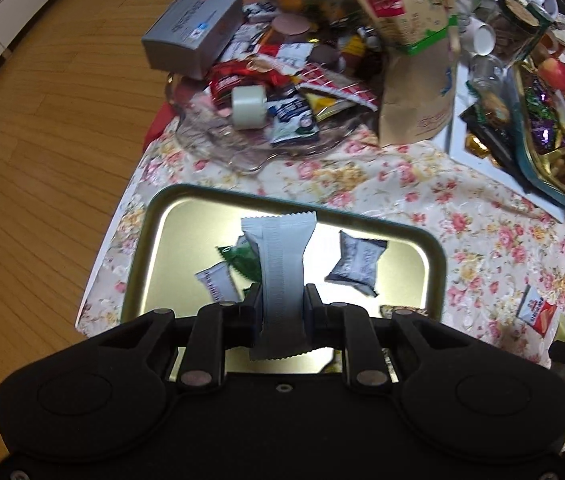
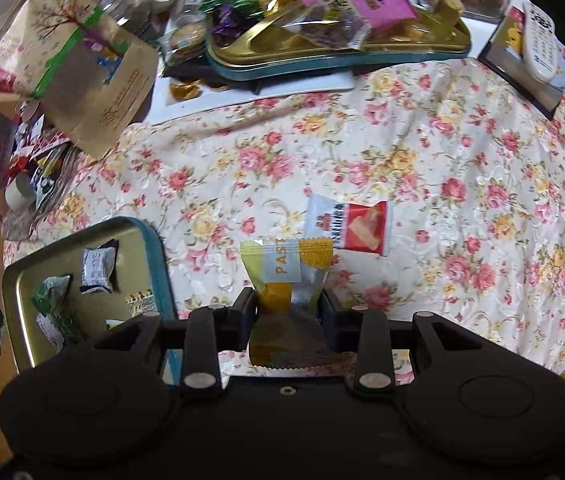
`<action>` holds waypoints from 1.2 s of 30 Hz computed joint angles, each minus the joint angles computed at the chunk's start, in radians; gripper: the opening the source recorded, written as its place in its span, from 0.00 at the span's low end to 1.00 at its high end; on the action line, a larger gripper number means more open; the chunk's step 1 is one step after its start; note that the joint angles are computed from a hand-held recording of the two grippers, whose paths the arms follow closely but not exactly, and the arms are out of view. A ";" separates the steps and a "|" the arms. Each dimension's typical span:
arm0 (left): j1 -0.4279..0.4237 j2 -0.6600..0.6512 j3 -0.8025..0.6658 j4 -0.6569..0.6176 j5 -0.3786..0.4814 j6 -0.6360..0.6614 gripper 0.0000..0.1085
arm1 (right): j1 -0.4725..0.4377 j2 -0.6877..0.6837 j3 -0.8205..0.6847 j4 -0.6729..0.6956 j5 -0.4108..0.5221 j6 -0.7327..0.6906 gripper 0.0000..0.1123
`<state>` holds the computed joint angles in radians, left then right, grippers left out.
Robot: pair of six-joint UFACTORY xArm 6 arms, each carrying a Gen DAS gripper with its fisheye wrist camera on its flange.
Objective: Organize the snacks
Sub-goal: 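Drop the grey-white packet on the gold tray with the left tool while the right tool carries, then lower the yellow packet onto the gold tray and open the right tool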
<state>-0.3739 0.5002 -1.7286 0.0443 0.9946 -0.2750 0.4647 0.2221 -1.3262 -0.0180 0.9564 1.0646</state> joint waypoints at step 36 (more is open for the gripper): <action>0.030 0.017 0.002 -0.052 0.051 0.012 0.26 | 0.193 0.254 -0.413 -0.068 -0.070 -0.195 0.41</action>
